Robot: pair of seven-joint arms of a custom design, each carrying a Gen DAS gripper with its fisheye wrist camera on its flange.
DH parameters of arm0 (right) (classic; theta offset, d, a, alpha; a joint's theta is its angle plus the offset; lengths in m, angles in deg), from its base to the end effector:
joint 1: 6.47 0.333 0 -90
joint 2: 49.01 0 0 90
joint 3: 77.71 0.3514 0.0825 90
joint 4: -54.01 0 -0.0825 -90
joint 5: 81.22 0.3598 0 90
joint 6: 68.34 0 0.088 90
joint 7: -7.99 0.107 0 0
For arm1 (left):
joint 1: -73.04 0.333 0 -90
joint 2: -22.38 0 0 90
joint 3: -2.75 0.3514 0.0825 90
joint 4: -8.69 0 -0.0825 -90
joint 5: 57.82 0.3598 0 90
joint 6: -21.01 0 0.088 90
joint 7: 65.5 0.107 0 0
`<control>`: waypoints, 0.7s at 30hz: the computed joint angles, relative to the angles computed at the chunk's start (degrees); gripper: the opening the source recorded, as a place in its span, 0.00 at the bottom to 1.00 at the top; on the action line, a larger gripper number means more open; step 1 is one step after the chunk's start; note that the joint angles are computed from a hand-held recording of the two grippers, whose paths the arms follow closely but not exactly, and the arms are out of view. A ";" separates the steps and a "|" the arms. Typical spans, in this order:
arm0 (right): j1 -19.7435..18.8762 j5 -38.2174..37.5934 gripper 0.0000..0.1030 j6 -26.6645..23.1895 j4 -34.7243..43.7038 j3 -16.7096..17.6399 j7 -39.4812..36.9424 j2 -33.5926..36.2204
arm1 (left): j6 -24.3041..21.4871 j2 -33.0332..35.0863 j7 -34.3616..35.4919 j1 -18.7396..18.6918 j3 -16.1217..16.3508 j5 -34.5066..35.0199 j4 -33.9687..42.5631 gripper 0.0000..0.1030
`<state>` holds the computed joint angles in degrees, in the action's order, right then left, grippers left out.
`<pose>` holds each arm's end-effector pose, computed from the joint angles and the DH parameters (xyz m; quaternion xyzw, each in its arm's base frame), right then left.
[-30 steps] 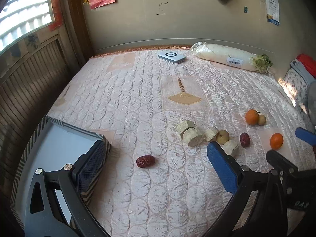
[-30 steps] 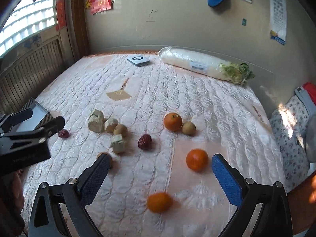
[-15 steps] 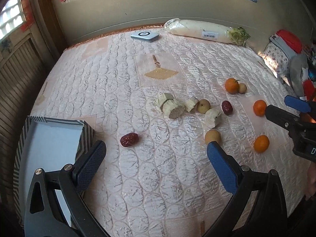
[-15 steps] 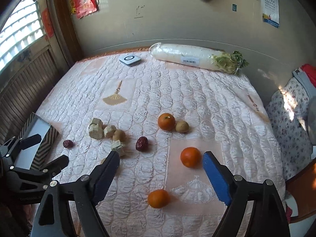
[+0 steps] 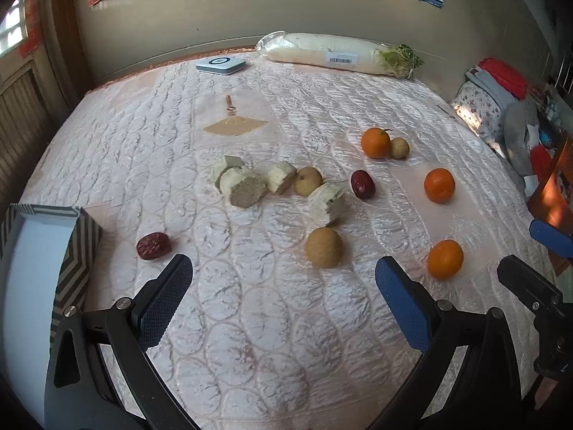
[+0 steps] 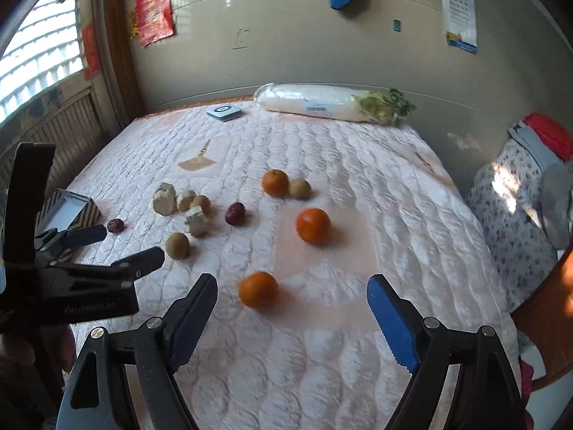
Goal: Organize fruits
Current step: 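Grasp the brown round fruit with the left tool while the right tool grasps an orange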
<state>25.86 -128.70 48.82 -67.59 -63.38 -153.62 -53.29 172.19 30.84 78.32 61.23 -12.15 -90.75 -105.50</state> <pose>0.3773 0.3449 0.5059 -0.4015 0.8395 -0.3110 0.1934 0.5511 -0.2532 0.4907 -0.2879 0.9040 -0.3028 0.0902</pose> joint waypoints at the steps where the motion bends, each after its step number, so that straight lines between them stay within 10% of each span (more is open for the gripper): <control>1: 0.14 0.40 0.82 -0.27 -0.62 0.12 0.29 -0.52 | 0.08 0.26 -0.59 -0.29 0.01 0.60 0.04 1.00; 4: 0.36 0.97 0.82 -0.26 -1.92 0.48 0.58 -1.58 | -1.15 1.79 -3.37 -1.07 0.07 2.92 1.34 0.98; 15: -1.00 -0.90 0.74 6.93 -1.95 -0.51 -2.22 0.55 | -0.05 3.31 -3.38 -0.55 -0.94 3.50 1.42 0.26; 21: -1.96 -1.73 0.60 11.79 -2.38 -2.22 -1.96 2.66 | -1.66 2.89 -2.16 0.18 -0.61 2.34 1.47 0.25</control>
<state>23.90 -130.44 60.61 -69.98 -65.59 -155.59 -50.62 170.53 33.73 76.17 61.41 -12.76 -88.41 -104.03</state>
